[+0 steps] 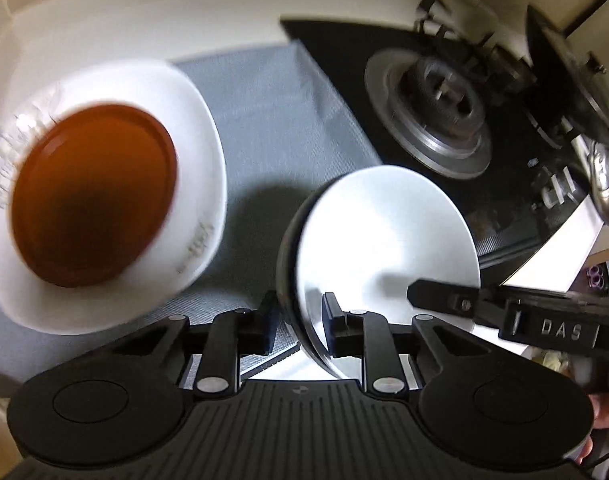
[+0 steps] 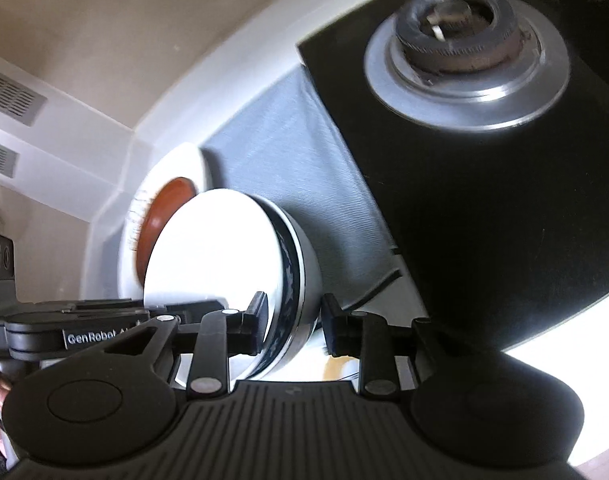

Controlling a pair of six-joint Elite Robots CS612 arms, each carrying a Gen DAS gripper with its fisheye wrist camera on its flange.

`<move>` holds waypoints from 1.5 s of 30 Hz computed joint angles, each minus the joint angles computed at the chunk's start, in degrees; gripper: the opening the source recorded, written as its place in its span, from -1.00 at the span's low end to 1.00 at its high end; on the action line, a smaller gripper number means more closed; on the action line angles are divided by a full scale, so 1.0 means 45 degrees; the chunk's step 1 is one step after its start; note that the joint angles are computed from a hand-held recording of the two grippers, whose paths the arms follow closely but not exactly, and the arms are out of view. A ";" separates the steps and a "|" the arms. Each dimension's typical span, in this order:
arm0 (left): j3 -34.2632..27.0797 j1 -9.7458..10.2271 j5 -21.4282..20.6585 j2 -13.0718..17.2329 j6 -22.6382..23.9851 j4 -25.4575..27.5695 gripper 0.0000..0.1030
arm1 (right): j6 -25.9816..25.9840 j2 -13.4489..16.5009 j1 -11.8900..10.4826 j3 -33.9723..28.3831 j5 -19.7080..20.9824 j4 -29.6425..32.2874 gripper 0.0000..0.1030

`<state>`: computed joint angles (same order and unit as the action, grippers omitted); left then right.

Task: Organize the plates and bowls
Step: 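Lift the nested bowls up off the mat with the right tool, then carry the nested bowls over the terracotta plate stack with the right tool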

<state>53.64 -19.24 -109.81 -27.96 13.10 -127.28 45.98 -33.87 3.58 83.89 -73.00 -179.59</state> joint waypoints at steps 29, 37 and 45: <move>0.1035 0.2744 0.1473 -0.1305 -0.4474 0.1078 -0.51 | -0.4101 0.2580 0.1919 -0.7193 0.3389 0.5678 -0.40; 0.0040 0.3162 0.1190 -0.0717 -0.4201 0.3069 -0.41 | -0.5774 0.3345 0.2566 -0.9066 0.2213 0.7844 -0.42; -0.1207 0.2974 0.2297 -0.0226 -0.2540 0.4778 -0.39 | -0.7210 0.3238 0.3077 -0.9085 0.0417 0.8315 -0.49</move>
